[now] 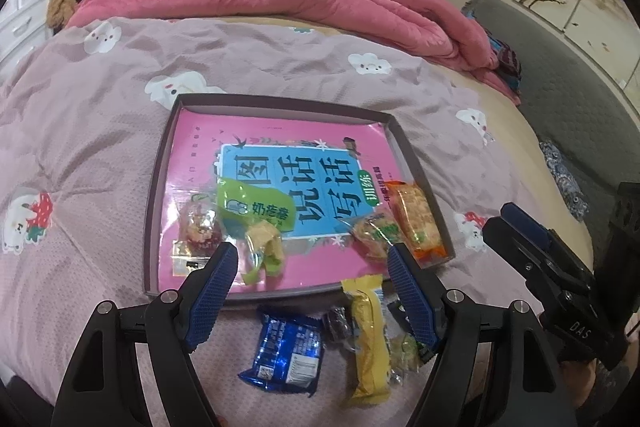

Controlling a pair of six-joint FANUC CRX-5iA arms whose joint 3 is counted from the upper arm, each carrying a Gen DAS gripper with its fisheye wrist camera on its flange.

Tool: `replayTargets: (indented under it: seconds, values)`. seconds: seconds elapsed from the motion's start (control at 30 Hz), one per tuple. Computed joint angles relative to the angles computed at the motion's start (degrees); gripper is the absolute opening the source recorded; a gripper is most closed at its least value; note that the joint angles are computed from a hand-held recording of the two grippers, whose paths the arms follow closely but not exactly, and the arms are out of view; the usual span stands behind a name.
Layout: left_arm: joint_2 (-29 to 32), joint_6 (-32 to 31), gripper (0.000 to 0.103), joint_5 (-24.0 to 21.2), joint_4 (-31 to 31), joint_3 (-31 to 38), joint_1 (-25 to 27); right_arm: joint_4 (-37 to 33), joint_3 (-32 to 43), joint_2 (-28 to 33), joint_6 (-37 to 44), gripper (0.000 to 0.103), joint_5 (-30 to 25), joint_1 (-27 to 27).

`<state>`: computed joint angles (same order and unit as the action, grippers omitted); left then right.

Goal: Organize snacks
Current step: 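Open both tools and withdraw them from the tray toward the remaining snacks, then lower left tool to the yellow snack bar while right tool approaches the wrapped cake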

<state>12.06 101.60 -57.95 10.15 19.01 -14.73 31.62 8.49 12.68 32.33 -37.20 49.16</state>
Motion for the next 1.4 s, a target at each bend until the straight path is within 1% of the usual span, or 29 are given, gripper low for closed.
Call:
replayTargets:
  seconds: [0.17, 0.37, 0.67, 1.17, 1.4]
  values:
    - [-0.3, -0.3, 0.078, -0.4, 0.0, 0.1, -0.5, -0.3, -1.4, -1.3, -0.7, 0.084, -0.2, 0.3]
    - [-0.8, -1.5, 0.078, -0.7, 1.1, -1.0, -1.0, -0.8, -2.2, -2.3, 0.4, 0.084, -1.1, 1.2]
    - [-1.0, -1.6, 0.078, -2.2, 1.7, -1.6, -1.3, -1.8, -3.0, -3.5, 2.8, 0.084, -2.6, 2.7]
    - [-1.0, -1.6, 0.078, -4.0, 1.9, -2.1, -1.8, -4.2, -3.5, -4.5, 7.9, 0.084, -7.5, 5.5]
    - [-1.0, -1.2, 0.078, -4.9, 1.6, -2.1, -2.2, -4.6, -2.9, -4.2, 10.6, 0.084, -10.7, 6.9]
